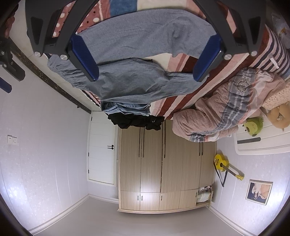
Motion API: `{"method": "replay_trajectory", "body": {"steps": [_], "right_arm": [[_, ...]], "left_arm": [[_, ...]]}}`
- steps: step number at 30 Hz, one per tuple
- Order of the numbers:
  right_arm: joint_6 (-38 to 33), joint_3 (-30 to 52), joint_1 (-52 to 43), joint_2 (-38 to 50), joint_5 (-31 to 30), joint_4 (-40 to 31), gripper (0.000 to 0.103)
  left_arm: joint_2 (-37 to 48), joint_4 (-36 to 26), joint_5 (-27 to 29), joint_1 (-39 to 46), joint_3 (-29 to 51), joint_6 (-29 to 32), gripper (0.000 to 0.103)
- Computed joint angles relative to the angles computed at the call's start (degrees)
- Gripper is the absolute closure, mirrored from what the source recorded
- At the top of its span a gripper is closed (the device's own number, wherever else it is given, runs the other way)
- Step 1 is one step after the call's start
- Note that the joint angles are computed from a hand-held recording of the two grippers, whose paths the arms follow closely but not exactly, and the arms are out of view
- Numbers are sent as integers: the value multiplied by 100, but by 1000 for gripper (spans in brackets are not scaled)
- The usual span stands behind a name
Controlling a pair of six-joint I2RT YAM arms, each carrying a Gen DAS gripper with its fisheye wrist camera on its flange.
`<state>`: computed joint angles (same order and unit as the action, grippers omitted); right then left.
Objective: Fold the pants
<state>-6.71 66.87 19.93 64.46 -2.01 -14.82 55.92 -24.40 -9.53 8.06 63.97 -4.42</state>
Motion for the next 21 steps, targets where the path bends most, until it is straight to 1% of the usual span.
{"method": "replay_trajectory", "body": {"steps": [10,12,21], "right_arm": [[24,-13,8,-1,15,-6,0],[39,-49,32,-30,49,-13,0],[84,-122,-2,-63,27,-19,0]], "left_arm": [[14,20,-16,-20,-34,-21,1],[14,12,82,74,-30,-1,1],[0,17,168,131,-65,-17,1]]}}
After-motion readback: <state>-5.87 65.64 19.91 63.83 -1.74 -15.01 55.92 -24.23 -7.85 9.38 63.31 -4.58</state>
